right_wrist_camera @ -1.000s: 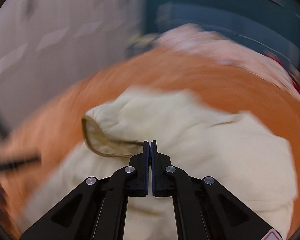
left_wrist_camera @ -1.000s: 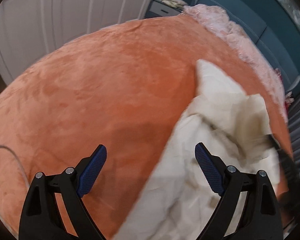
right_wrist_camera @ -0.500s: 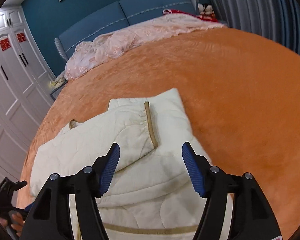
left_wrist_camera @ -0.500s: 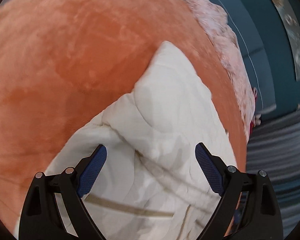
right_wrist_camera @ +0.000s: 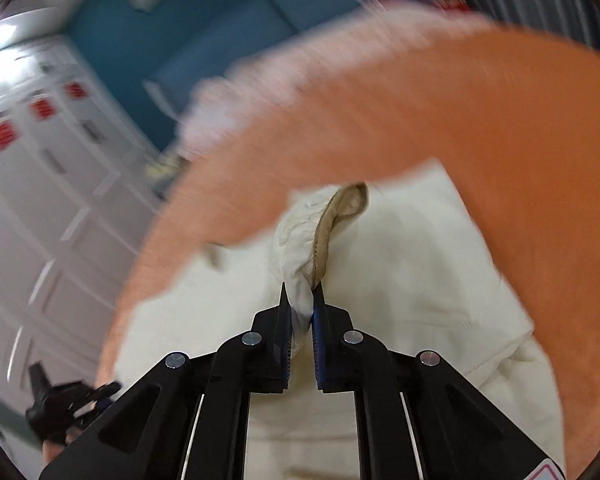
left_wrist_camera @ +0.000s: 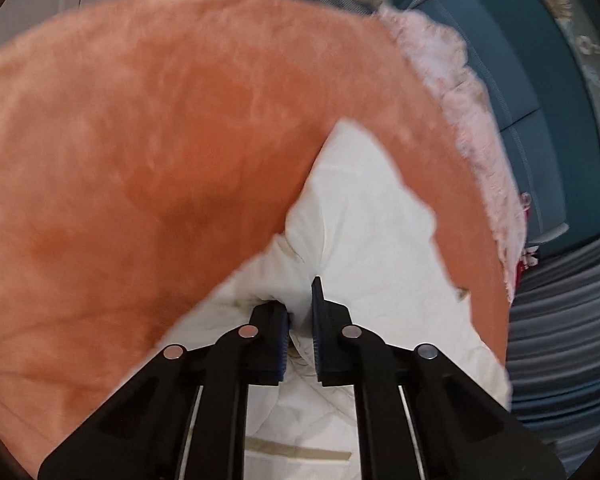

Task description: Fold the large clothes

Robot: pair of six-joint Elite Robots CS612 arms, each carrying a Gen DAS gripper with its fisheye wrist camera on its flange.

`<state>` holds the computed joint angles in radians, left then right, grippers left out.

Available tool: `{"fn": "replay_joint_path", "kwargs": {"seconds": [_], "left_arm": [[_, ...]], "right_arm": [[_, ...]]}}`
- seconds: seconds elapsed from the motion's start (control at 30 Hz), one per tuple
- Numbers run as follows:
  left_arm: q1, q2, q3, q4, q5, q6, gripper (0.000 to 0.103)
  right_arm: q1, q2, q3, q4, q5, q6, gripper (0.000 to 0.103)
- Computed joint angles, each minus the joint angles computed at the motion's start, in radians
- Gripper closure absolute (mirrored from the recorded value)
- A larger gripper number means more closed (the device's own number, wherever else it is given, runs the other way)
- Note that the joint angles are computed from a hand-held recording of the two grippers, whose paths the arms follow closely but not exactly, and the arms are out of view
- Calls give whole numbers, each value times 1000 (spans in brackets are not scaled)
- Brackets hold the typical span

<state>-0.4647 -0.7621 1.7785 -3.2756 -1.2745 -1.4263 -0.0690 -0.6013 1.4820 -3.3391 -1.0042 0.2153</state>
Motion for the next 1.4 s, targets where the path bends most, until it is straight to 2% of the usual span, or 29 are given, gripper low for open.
{"fn": "replay_joint_path", "kwargs": {"seconds": [0.07, 0.1, 0.2, 0.27, 0.5, 0.6, 0.67, 0.7, 0.73, 0.77, 0.83, 0.9, 0.97, 1.07, 1.13, 1.3, 1.4], "left_arm": [[-16, -23, 27, 7, 53, 26, 95], [-19, -23, 32, 12, 54, 42, 95], [-16, 0, -10, 139, 22, 73, 95], [-17, 13, -24, 175, 16, 79, 95], [-35, 23, -54, 265, 91, 156, 89], [-50, -3, -40, 295, 129, 180, 83], [-71, -39, -6, 284, 189, 174, 66], [-81, -51, 11, 252, 223, 183, 63], [-91, -60, 20, 231, 256, 190, 54], [-104, -70, 26, 199, 306, 211, 48], [-108, -67, 1, 187, 334, 261, 46], [-99, -46, -48, 193, 302, 317, 45], [-86, -13, -104, 227, 264, 354, 45], [-66, 48, -195, 345, 190, 386, 46], [-63, 73, -219, 390, 183, 389, 46], [-74, 105, -212, 342, 229, 425, 43], [-81, 117, -221, 356, 266, 438, 42]], "right_arm": [[-1, -19, 47, -65, -20, -37, 95], [4, -19, 56, -38, -62, -82, 95], [17, 13, 20, 149, -156, -154, 95], [15, 32, 11, 177, -164, -155, 95], [24, 40, 4, 176, -205, -188, 92], [26, 3, 56, 113, -269, -178, 75], [29, -29, 118, -9, -360, -150, 59], [31, -38, 139, -67, -400, -134, 58], [32, -44, 155, -137, -437, -117, 56], [34, -46, 157, -172, -445, -109, 56], [35, -53, 139, -151, -387, -140, 60], [46, -43, 88, -66, -300, -215, 69], [58, -21, 39, 11, -270, -246, 75], [78, 22, -31, 122, -307, -278, 81], [83, 47, -59, 164, -333, -283, 83], [82, 71, -56, 152, -326, -273, 86], [84, 80, -59, 141, -327, -272, 86]]}}
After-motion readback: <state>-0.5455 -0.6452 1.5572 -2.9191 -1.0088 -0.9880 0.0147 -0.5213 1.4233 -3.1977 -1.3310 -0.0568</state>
